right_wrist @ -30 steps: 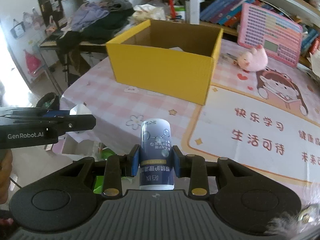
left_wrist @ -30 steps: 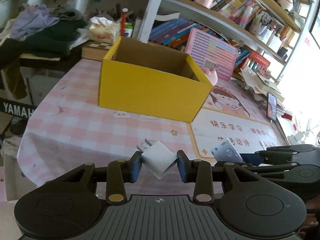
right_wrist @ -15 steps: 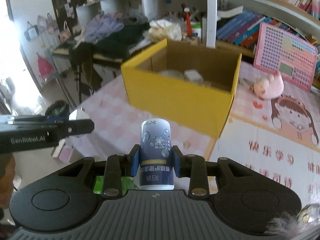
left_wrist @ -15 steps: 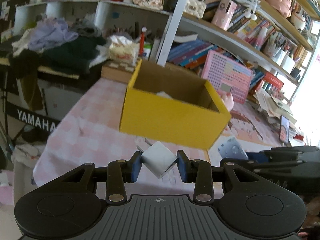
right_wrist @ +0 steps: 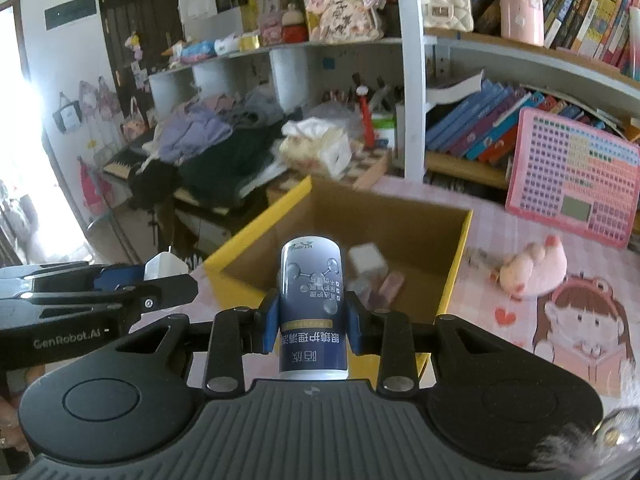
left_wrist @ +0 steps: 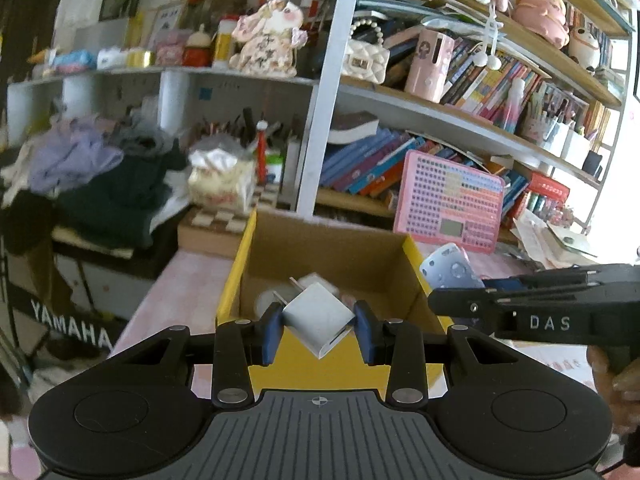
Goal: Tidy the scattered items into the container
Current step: 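Carry the plug with the left tool while the right tool carries the bottle toward the yellow box, then lower and release the plug with the left tool while the right tool drops the bottle inside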
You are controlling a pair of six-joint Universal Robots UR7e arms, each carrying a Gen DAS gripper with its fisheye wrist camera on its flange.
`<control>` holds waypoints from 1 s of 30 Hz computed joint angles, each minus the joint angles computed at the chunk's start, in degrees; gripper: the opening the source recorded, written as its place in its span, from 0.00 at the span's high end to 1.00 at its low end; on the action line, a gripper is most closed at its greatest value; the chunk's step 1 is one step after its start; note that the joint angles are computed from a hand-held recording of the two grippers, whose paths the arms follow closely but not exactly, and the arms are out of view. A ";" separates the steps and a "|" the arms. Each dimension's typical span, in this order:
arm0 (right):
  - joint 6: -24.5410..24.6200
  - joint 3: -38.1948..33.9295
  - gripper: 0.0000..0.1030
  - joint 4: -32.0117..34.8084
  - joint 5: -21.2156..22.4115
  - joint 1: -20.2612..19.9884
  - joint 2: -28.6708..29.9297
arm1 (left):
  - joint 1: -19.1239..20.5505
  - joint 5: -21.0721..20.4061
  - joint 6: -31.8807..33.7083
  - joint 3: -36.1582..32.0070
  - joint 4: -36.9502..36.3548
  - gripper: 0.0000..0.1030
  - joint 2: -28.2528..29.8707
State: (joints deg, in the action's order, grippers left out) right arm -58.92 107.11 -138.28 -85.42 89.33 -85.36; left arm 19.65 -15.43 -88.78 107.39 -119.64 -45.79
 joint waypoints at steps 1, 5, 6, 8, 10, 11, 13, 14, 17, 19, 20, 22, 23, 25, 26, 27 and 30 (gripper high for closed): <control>0.21 -1.19 0.70 -0.34 0.24 0.24 1.18 | 0.58 0.61 1.29 -0.65 -0.24 0.65 0.19; 2.30 -6.37 0.70 -1.36 1.02 0.93 6.24 | 3.23 3.15 6.84 -3.16 -2.22 0.65 1.05; 2.75 -7.39 0.70 -1.67 1.07 1.02 7.39 | 3.91 3.61 8.53 -3.76 -3.33 0.65 1.41; 3.69 -9.52 0.70 -2.11 0.25 1.34 9.82 | 5.43 4.21 13.28 -4.91 -7.34 0.65 2.36; 3.99 -11.47 0.70 -1.93 -0.72 1.57 12.10 | 6.99 4.13 20.24 -5.85 -14.49 0.65 3.75; 3.72 -12.25 0.70 -1.74 -1.34 1.70 13.09 | 7.68 3.87 22.65 -6.35 -16.94 0.65 4.32; 1.73 -13.40 0.70 -1.67 -3.15 1.99 15.01 | 9.34 2.74 27.90 -7.93 -21.71 0.65 5.77; 0.56 -13.75 0.70 -1.87 -4.35 2.15 15.92 | 10.04 2.10 29.72 -8.68 -23.21 0.65 6.38; -2.23 -15.03 0.70 -0.81 -8.23 2.48 18.34 | 12.16 -0.33 35.13 -10.99 -27.01 0.65 8.10; -4.02 -15.87 0.70 0.50 -10.69 2.61 19.69 | 13.41 -1.98 37.78 -12.62 -28.34 0.65 9.21; -5.02 -16.21 0.70 1.12 -11.80 2.67 20.27 | 14.08 -2.90 39.04 -13.47 -28.80 0.65 9.73; -6.08 -16.53 0.70 2.12 -13.65 2.73 20.97 | 15.15 -4.16 39.79 -15.01 -28.22 0.65 10.52; -6.09 -16.80 0.70 2.70 -14.40 2.73 21.33 | 15.72 -4.91 40.16 -15.78 -27.97 0.65 10.87; -5.99 -17.39 0.70 3.76 -16.13 2.84 22.08 | 16.70 -6.37 39.99 -17.08 -26.81 0.65 11.32; -6.16 -17.57 0.70 3.94 -17.01 2.92 22.45 | 17.10 -6.96 40.23 -17.61 -26.50 0.65 11.50; -6.50 -17.70 0.70 4.15 -17.96 3.08 22.73 | 17.51 -7.65 40.59 -18.16 -26.05 0.65 11.67; -8.90 -17.03 0.70 2.40 -19.72 3.55 23.04 | 18.63 -9.75 41.81 -19.59 -24.63 0.65 12.08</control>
State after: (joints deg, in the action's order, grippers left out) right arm -67.82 90.09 -135.88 -105.14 92.88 -62.31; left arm 38.28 -25.18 -46.97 87.79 -144.27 -33.71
